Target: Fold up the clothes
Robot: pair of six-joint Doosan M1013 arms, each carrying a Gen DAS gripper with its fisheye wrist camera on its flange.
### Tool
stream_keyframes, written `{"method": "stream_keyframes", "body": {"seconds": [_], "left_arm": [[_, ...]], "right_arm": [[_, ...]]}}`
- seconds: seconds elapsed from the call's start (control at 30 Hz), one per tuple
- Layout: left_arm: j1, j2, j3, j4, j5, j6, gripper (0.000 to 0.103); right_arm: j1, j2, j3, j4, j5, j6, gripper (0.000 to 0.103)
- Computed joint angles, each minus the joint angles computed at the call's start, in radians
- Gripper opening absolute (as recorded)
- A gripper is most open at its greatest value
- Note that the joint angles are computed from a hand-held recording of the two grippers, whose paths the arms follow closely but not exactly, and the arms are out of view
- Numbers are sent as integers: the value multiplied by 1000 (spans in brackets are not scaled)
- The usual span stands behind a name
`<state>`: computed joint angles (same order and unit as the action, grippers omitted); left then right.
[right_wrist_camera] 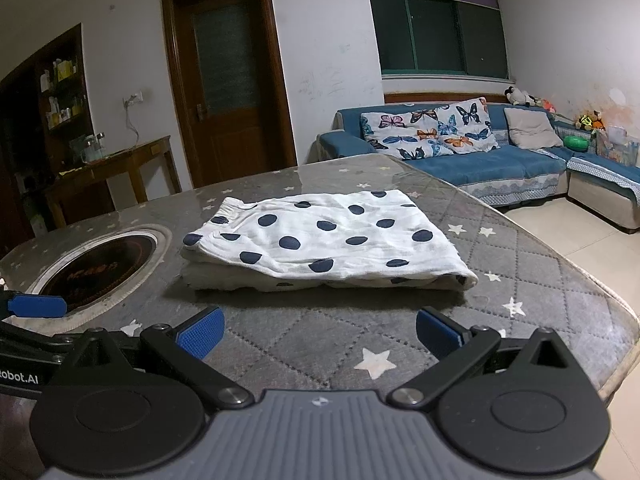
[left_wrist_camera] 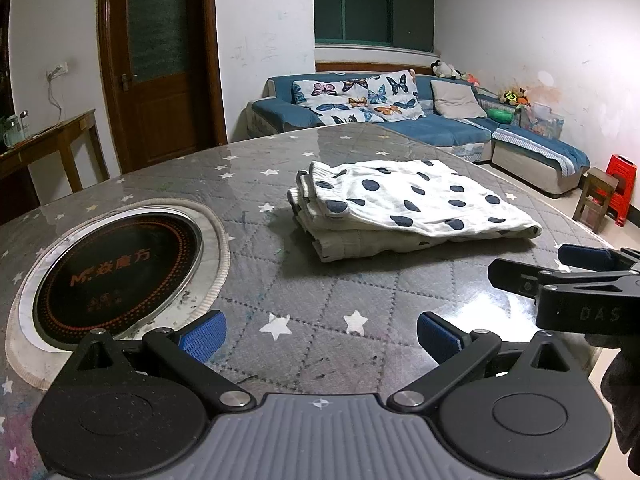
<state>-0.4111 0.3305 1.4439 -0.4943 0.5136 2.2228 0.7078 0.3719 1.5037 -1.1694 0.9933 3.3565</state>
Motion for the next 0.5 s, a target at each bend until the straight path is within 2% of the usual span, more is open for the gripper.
{"method": "stream_keyframes", "body": {"seconds": [0.5], "left_arm": [[-1, 0, 0, 4, 2, 0, 103]], "right_arm": [[-3, 3, -6, 11, 6, -19, 103]]}}
